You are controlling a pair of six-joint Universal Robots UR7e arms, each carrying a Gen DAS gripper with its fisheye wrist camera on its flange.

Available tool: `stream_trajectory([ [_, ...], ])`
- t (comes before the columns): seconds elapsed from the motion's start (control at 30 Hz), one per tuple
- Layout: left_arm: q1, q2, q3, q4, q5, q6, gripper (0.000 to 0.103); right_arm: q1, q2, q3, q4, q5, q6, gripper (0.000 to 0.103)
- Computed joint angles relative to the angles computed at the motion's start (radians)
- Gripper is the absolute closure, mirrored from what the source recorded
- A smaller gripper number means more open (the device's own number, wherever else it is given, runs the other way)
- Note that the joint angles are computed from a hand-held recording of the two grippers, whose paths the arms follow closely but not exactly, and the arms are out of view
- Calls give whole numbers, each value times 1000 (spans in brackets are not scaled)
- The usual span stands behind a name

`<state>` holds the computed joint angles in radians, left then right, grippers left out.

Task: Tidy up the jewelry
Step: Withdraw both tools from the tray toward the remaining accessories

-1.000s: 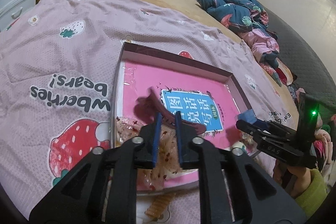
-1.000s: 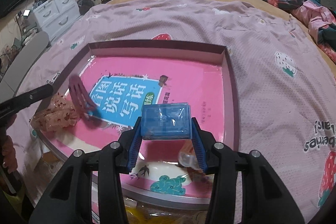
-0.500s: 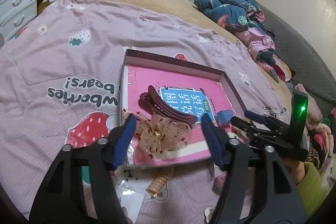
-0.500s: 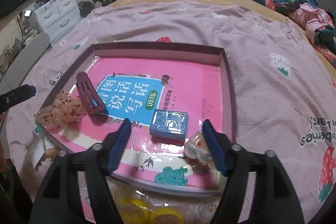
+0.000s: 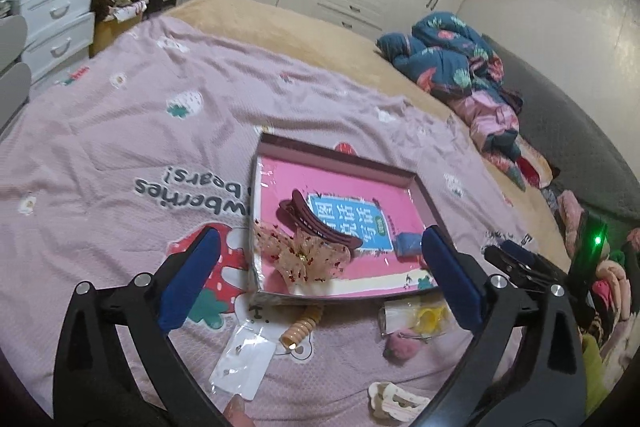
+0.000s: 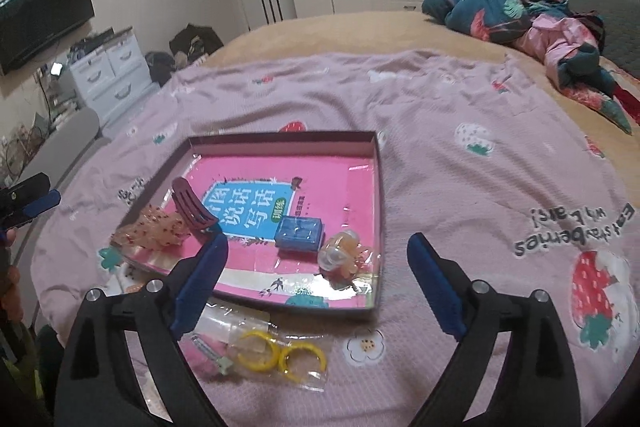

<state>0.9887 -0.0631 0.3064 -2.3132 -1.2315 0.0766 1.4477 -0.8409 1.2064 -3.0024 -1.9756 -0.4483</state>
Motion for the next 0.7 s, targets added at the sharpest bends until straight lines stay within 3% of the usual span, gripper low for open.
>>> stream_trajectory([
  [0.4, -22, -180, 308, -232, -7, 2, 9, 38, -104, 151, -138, 37, -24, 11],
  [0.7, -35, -247, 442, -306, -6, 22, 9, 64, -146, 223, -178, 46, -65, 9],
])
